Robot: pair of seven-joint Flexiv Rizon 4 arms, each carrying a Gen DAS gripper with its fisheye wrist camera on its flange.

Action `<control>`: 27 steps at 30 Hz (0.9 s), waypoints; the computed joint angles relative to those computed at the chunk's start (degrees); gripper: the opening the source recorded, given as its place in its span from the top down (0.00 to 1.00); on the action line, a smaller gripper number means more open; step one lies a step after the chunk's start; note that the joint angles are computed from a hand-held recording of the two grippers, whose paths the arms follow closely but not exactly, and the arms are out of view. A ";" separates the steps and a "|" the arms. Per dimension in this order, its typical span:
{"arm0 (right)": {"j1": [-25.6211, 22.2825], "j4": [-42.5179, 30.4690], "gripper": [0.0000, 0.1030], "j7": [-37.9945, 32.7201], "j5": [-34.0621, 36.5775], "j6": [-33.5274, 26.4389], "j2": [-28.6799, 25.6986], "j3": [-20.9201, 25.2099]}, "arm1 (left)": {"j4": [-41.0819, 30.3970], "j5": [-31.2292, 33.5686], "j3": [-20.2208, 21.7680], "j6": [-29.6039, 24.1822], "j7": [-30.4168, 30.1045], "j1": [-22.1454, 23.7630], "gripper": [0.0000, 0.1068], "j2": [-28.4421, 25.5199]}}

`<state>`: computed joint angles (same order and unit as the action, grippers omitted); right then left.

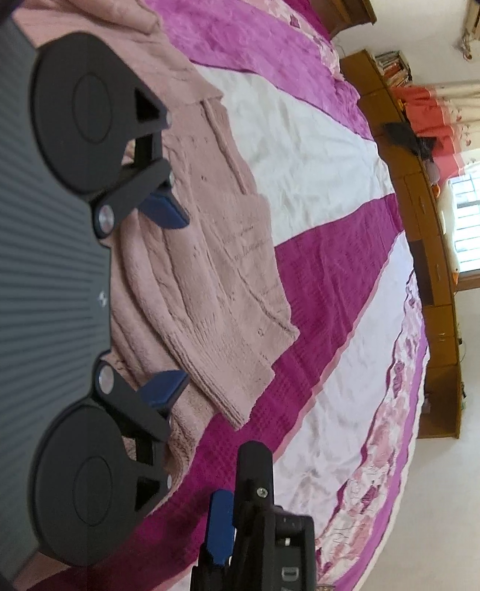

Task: Fold small clothes

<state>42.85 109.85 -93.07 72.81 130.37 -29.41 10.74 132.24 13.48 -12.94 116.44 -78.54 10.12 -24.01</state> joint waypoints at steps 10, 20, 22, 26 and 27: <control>0.31 3.05 0.34 10.12 -6.62 1.97 -1.89 0.24 | -2.59 -1.31 -0.01 -2.10 2.92 -1.27 0.28 -2.99; 2.74 4.34 0.34 14.45 -8.83 2.51 -2.60 -1.91 | -3.53 -1.47 -0.43 0.09 4.02 -1.37 0.71 -4.86; 3.12 4.53 0.34 14.54 -8.89 2.37 -2.48 -2.24 | -3.61 -2.46 -0.28 -0.17 3.18 -1.56 0.80 -4.69; 3.45 4.92 0.34 15.57 -9.55 2.57 -2.54 -2.49 | -3.74 -2.74 -2.30 -0.49 -0.04 1.07 0.89 -4.52; 3.60 4.89 0.33 15.55 -9.48 2.45 -2.52 -2.66 | -3.63 -2.61 -2.73 -0.32 -0.87 1.74 0.91 -4.38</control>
<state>46.45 114.74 -77.52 63.32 132.82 -31.93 8.08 128.61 10.87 -15.67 116.12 -79.41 11.86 -28.38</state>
